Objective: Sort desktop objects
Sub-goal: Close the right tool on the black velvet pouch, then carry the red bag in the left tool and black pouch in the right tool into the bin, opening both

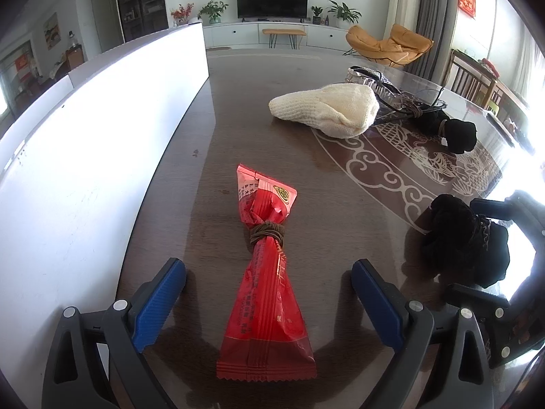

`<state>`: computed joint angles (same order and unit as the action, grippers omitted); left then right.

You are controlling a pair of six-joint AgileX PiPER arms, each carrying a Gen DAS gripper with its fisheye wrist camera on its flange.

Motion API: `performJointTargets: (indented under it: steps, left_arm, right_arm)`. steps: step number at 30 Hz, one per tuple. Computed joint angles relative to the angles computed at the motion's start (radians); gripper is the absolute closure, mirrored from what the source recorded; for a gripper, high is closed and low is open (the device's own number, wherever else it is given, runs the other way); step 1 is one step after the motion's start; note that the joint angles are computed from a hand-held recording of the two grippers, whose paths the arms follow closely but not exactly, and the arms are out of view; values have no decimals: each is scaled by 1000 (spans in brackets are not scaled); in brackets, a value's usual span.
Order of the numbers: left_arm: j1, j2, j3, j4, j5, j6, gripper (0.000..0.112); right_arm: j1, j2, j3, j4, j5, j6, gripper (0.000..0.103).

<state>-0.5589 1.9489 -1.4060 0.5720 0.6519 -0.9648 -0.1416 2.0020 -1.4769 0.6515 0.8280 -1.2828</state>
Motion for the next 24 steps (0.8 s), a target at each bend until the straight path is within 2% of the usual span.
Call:
performJointTargets:
  steps: [1, 2, 3, 4, 5, 6, 8, 11, 12, 15, 19, 22, 24]
  left_arm:
    - [-7, -8, 12, 9, -22, 14, 30]
    - [-16, -19, 28, 25, -43, 20, 38]
    - [-25, -27, 38, 29, -56, 28, 56]
    - [-35, -33, 42, 31, -57, 28, 79]
    - [-44, -35, 39, 25, -41, 22, 86]
    - [-41, -50, 53, -17, -65, 40, 94]
    - [-51, -93, 108, -29, -117, 1, 94]
    - [-79, -197, 225, 60, -193, -148, 94]
    - [-93, -228, 251, 98, -197, -208, 94]
    - [-116, -334, 299, 180, -176, -329, 94]
    - [-96, -495, 332, 215, -115, -369, 94]
    - [-12, -599, 328, 152, -52, -268, 94]
    - [95, -643, 316, 59, -18, -145, 94]
  right_arm:
    - [5, 13, -30, -30, 26, 24, 0]
    - [12, 30, -70, -68, 64, 46, 0]
    - [15, 34, -89, -84, 88, 47, 4]
    - [11, 29, -91, -70, 102, 24, 27]
    - [10, 24, -96, -76, 115, 26, 42]
    - [15, 25, -114, -110, 132, 66, 64]
    - [4, 16, -125, -122, 165, 108, 64]
    - [-23, -55, -58, -95, 151, 92, 64]
    - [-35, -74, -45, -84, 156, 87, 64]
    - [-42, -117, -22, -80, 148, 100, 64]
    - [1, -147, -87, -47, 183, 136, 64]
    - [73, -172, -151, 12, 225, 193, 64]
    - [148, -163, -220, 48, 250, 254, 64]
